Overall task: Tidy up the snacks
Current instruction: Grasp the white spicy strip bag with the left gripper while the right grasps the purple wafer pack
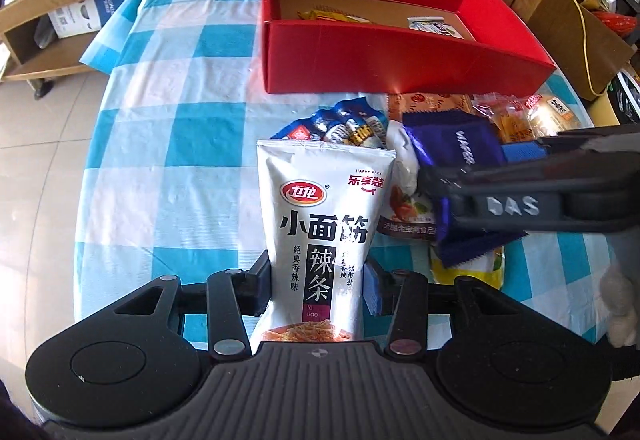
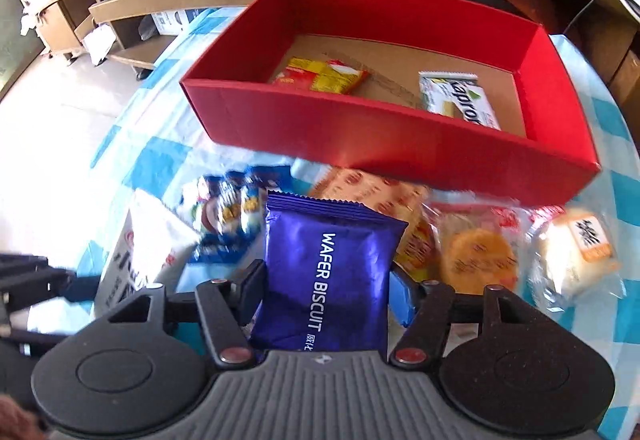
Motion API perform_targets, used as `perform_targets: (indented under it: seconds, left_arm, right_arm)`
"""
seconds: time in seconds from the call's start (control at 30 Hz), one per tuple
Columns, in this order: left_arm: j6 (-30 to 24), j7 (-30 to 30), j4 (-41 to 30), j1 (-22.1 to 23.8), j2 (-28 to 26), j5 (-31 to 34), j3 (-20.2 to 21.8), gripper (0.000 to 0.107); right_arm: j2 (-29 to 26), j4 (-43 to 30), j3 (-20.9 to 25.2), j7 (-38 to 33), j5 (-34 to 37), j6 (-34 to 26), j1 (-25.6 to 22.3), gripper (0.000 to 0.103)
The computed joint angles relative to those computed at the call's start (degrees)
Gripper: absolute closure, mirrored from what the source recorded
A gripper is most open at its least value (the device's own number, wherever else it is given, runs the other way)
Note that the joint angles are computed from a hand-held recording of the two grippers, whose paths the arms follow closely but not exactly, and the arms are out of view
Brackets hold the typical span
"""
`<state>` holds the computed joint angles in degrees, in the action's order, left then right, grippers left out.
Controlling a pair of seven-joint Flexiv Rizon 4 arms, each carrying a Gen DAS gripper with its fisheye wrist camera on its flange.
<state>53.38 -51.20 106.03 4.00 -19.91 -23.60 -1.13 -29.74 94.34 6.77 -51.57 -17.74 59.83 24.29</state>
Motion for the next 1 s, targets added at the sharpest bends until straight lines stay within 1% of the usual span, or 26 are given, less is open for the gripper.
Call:
perform_targets:
  seconds: [0.2, 0.27, 0.37, 0.43, 0.47, 0.5, 0.6, 0.67, 0.73, 0.83, 0.9, 1.0]
  left_arm:
    - [0.78, 0.78, 0.51, -0.66, 0.06, 0.83, -0.26, 0.054]
    - [1.2, 1.08, 0.62, -0.88, -0.02, 0.95, -0.42, 0.054]
    - [1.85, 0.53, 0.18, -1.43, -0.67, 2.25, -0.14, 0.049]
    - [2.21, -0.11, -0.2, -1.7, -1.14, 3.1, 0.03, 0.037]
    - [2.41, -0.76, -0.46, -1.96, -1.37, 3.84, 0.28, 0.029]
    - [2.71, -1.4, -0.69, -2.17, -1.64, 4.62, 0.54, 0.025]
    - [3.64, -2.77, -1.21, -2.55, -2.4, 6.82, 1.13, 0.017]
    - [3.98, -2.92, -1.19, -2.54, -2.48, 7.73, 1.11, 0.015]
    - [4.58, -3.38, -1.01, -2.8, -2.36, 8.94, 1.36, 0.017]
    - [5.51, -4.5, -0.61, -2.94, -1.89, 9.6, 1.47, 0.029]
    - [5.73, -5.01, -0.39, -2.62, -1.43, 9.01, 1.22, 0.048]
    - [4.23, -5.37, -0.16, -1.85, -0.88, 6.91, 0.59, 0.054]
  right_arm:
    - [3.95, 4.77, 0.77, -1.74, 0.52, 0.87, -1.17, 0.032]
    - [4.45, 5.59, 1.0, -2.24, 0.54, 1.34, -1.33, 0.032]
    - [4.02, 5.49, 1.88, -3.56, 1.97, 1.39, -2.08, 0.032]
    - [3.74, 5.41, 2.27, -4.27, 3.08, 1.14, -2.41, 0.032]
    - [3.62, 5.32, 2.48, -4.81, 3.55, 0.92, -2.59, 0.031]
    - [3.44, 5.04, 2.86, -5.5, 4.33, 0.64, -2.91, 0.031]
    - [3.13, 4.59, 3.59, -7.04, 6.47, 0.56, -3.65, 0.031]
    - [3.04, 4.29, 4.17, -8.12, 8.08, 0.07, -4.14, 0.03]
    - [3.08, 4.29, 4.27, -8.79, 8.81, -0.19, -4.13, 0.03]
    - [3.38, 4.78, 4.22, -9.23, 9.5, 0.15, -3.97, 0.03]
    - [3.73, 4.99, 3.99, -9.21, 9.37, -0.14, -3.67, 0.031]
    - [4.39, 5.47, 3.86, -8.96, 9.58, -0.04, -3.59, 0.032]
